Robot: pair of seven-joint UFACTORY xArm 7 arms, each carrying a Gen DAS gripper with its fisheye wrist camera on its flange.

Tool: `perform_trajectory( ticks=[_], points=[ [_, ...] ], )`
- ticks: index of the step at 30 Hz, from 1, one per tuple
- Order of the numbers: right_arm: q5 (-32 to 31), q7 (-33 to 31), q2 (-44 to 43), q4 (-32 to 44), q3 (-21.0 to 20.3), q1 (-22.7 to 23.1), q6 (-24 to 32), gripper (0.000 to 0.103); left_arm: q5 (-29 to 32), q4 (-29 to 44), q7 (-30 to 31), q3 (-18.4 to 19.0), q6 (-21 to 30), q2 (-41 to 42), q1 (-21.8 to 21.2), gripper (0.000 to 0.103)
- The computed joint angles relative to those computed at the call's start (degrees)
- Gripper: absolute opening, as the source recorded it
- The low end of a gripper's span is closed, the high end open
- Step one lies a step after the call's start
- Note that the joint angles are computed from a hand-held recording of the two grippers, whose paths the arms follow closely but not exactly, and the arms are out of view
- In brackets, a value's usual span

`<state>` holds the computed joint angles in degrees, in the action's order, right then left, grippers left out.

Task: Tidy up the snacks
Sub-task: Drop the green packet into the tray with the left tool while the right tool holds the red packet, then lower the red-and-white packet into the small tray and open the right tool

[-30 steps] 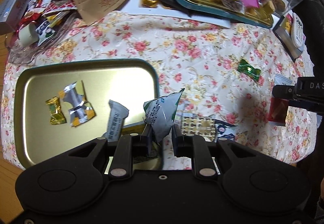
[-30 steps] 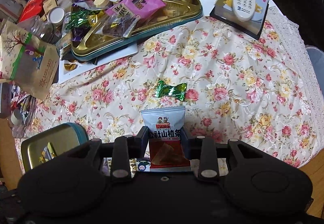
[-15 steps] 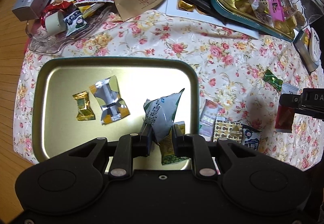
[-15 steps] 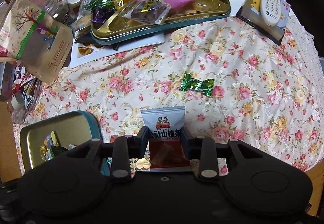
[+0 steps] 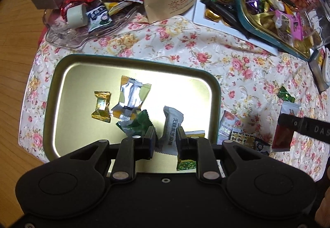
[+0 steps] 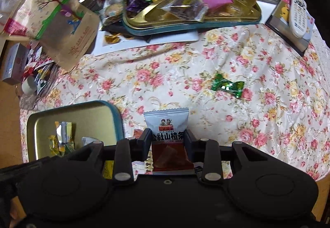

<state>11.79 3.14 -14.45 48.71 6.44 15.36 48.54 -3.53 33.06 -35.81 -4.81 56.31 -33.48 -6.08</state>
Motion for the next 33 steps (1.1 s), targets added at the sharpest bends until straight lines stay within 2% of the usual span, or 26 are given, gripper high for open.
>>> perform_trajectory(
  ticks=[12, 23, 28, 33],
  points=[
    [5.73, -5.97, -2.33, -1.64, 1.63, 5.33, 1.0, 0.036, 0.07, -0.24, -0.17, 0.7, 0.93, -0.93, 0.97, 0.029],
    [5.92, -4.92, -1.61, -1.23, 3.19, 7.78, -0.82, 0.039, -1.35, -0.99, 0.3, 1.57, 1.33, -1.87, 1.59, 0.029],
    [9.71, -6.33, -1.06, -0.7, 2.06, 8.49, -0.01, 0.039, -1.64, -1.29, 0.52, 1.65, 1.44, -2.3, 1.68, 0.029],
    [7.24, -3.95, -0.67, -0.74, 2.97, 7.59, -0.54, 0.039, -2.47, -1.0, 1.23, 1.68, 1.32, -1.97, 1.07, 0.029]
  ],
)
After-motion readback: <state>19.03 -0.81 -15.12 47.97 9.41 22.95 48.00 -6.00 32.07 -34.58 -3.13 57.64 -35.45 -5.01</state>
